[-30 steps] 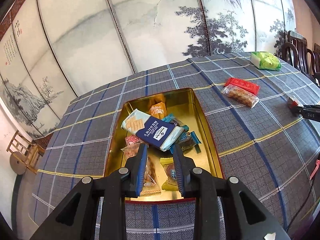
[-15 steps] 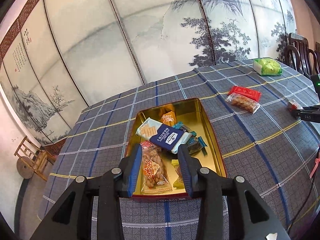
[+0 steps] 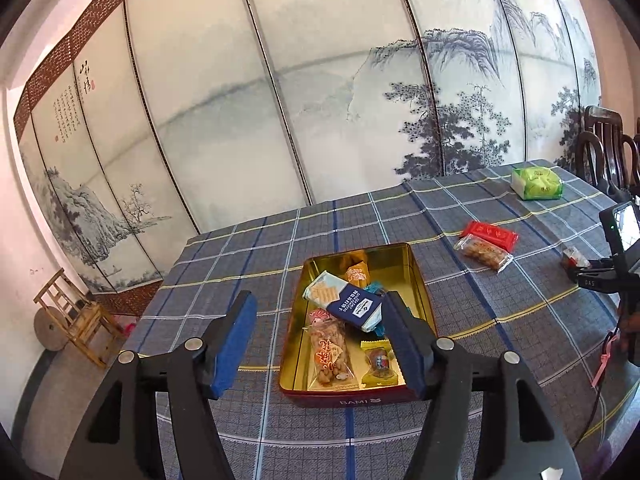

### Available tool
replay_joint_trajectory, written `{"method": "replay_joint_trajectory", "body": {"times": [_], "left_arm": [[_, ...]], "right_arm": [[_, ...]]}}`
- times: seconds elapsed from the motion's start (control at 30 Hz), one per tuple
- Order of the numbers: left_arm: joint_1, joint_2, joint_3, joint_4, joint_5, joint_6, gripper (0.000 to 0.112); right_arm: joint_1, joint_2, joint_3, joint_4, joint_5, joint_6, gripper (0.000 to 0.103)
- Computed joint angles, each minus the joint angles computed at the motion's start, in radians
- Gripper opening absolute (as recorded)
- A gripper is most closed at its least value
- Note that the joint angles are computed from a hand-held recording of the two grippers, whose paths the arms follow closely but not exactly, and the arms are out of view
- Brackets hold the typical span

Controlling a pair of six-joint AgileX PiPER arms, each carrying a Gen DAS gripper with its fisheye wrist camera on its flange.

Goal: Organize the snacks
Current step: 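Carry the clear red-tagged pack toward the tin with the right tool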

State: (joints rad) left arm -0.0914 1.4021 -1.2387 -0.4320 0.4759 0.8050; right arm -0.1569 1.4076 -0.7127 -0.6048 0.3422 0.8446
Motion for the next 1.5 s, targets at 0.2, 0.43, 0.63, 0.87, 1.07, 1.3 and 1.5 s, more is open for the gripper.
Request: {"method": "replay_joint_trajectory", "body": {"times": [0.2, 0.43, 0.63, 0.87, 1.07, 1.3, 1.5], "left_arm": [[0.028, -0.017, -0.014, -0.022, 0.035, 0.008, 0.069], [0.062, 0.020, -0.076, -0.033, 0.121, -0.027, 0.070], [0.081, 0.044, -0.101, -0.028, 0.155, -0.057, 0.070], [0.090, 0.053, -0.098, -0.022, 0.152, -0.066, 0.070], [0.099, 0.061, -0.095, -0.035, 0.153, -0.052, 0.070], [0.117, 0.069, -0.093, -0.048, 0.153, -0.033, 0.070], [0.124, 0.076, -0.087, -0.046, 0.144, -0.030, 0.070]], "right_arm": [[0.037, -0.004, -0.003, -0.018, 0.019, 0.040, 0.036], [0.119, -0.027, 0.002, 0.021, 0.026, 0.060, 0.036], [0.213, -0.062, -0.025, 0.059, 0.061, 0.069, 0.036], [0.352, -0.087, -0.126, 0.031, 0.134, 0.115, 0.036], [0.474, -0.073, -0.238, -0.001, 0.180, 0.147, 0.036], [0.602, 0.013, -0.389, -0.027, 0.216, 0.151, 0.036], [0.655, 0.108, -0.501, 0.022, 0.216, 0.096, 0.036]]}}
